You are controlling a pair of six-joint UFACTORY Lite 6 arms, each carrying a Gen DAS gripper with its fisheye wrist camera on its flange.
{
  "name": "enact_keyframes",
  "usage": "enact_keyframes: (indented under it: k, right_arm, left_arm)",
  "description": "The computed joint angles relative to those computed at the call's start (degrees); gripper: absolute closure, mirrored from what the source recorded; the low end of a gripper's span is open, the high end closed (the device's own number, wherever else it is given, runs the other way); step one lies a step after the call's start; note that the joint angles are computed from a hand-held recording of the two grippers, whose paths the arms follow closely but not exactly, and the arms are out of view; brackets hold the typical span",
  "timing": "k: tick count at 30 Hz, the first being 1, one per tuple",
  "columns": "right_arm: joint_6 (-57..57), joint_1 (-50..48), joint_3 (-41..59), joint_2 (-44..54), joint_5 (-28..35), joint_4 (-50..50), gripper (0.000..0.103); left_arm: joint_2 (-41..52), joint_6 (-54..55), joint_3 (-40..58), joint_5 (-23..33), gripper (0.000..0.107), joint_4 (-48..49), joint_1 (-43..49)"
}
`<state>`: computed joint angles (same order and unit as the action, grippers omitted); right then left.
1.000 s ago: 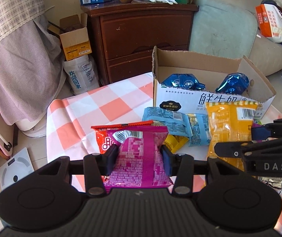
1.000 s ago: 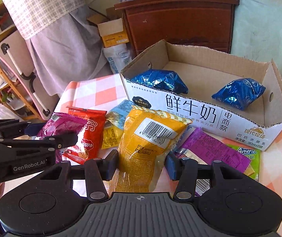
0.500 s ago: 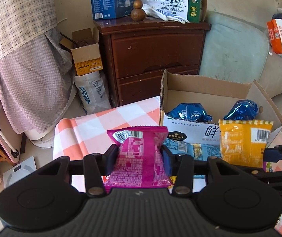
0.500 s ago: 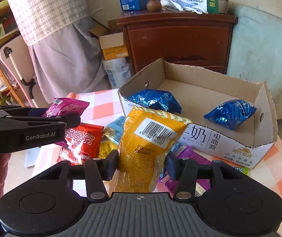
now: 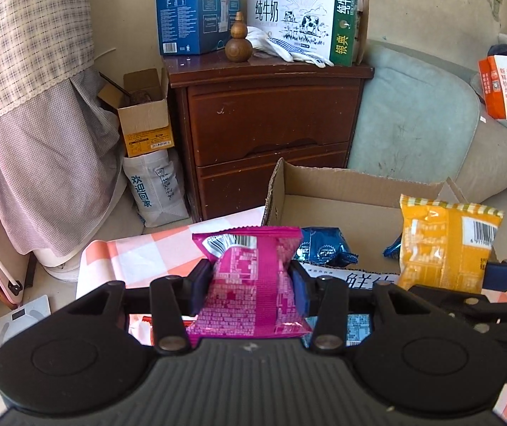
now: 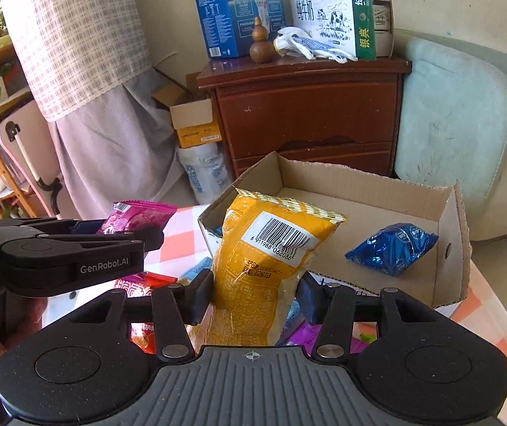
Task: Organize snacks
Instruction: 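Lift both bags into the cardboard box and open both tools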
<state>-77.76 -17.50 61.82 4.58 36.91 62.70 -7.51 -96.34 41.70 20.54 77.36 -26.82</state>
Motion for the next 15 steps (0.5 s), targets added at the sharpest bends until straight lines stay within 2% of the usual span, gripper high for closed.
enact_keyframes:
  k: [7, 15]
  right_arm:
    - [0.0, -5.0, 7.2, 4.2, 1.3, 1.8, 0.054]
    - [1.7, -6.6, 12.7, 9.9, -4.9, 2.7, 0.054]
  left_arm:
    - [6.0, -4.3, 5.6, -1.0, 0.062, 3.1, -0.4]
    - [13.4, -9.2, 12.9, -0.7, 0.062, 8.1, -1.6]
